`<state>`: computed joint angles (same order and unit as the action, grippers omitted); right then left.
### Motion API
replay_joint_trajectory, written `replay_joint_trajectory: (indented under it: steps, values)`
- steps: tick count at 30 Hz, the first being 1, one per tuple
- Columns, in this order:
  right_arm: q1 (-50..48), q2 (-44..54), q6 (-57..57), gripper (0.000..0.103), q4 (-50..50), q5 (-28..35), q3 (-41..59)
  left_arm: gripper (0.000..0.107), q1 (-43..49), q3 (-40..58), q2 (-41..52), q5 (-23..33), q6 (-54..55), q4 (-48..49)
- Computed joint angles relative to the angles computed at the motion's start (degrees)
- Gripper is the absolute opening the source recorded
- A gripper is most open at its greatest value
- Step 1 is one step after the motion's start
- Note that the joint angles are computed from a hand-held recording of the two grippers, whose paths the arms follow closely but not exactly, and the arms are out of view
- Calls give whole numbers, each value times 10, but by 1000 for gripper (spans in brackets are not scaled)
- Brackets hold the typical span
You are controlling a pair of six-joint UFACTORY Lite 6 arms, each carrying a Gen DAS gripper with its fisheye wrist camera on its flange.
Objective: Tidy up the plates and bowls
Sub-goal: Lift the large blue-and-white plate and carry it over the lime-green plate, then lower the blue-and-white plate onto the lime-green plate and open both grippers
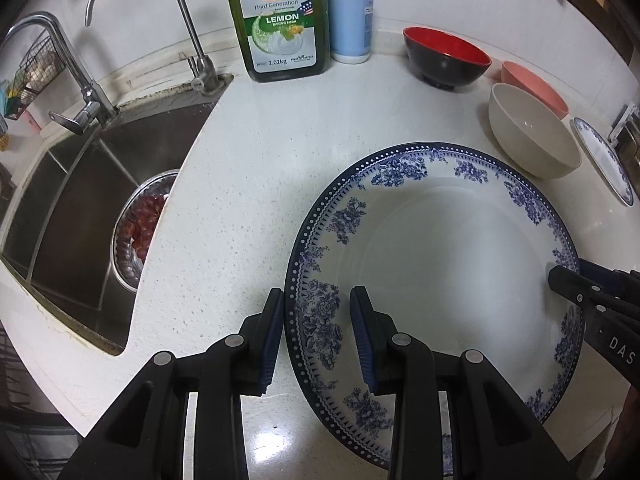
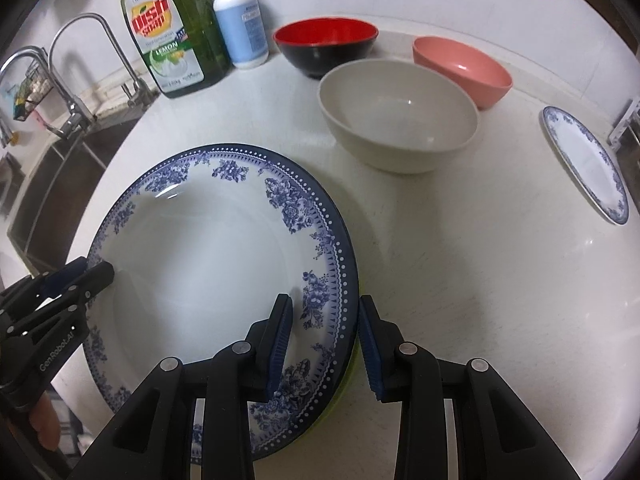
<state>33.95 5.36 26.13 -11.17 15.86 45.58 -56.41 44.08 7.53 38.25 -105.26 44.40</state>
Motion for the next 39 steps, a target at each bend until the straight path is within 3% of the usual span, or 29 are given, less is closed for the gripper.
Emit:
replay_joint_trajectory:
  steps: [5, 14, 21, 31, 34, 39]
  values:
    - [12, 4, 55, 35, -55, 9, 5, 34, 9, -4, -2, -15, 8, -5]
    - [5, 19, 42, 37, -44, 16, 16, 33, 8, 3, 10, -23, 7, -5]
    - [3, -5, 80, 51, -91, 3, -1, 53, -3, 23, -4, 3, 10, 1]
    - [-61, -129, -104, 53, 71, 9, -48, 78, -37, 169, 37, 81, 61, 46]
    - [-107, -170, -168, 61, 124, 17, -62, 81, -38, 254, 82, 86, 102, 50]
    - [-209, -204, -305, 61, 223, 37, -66, 82, -42, 410, 178, 99, 176, 43]
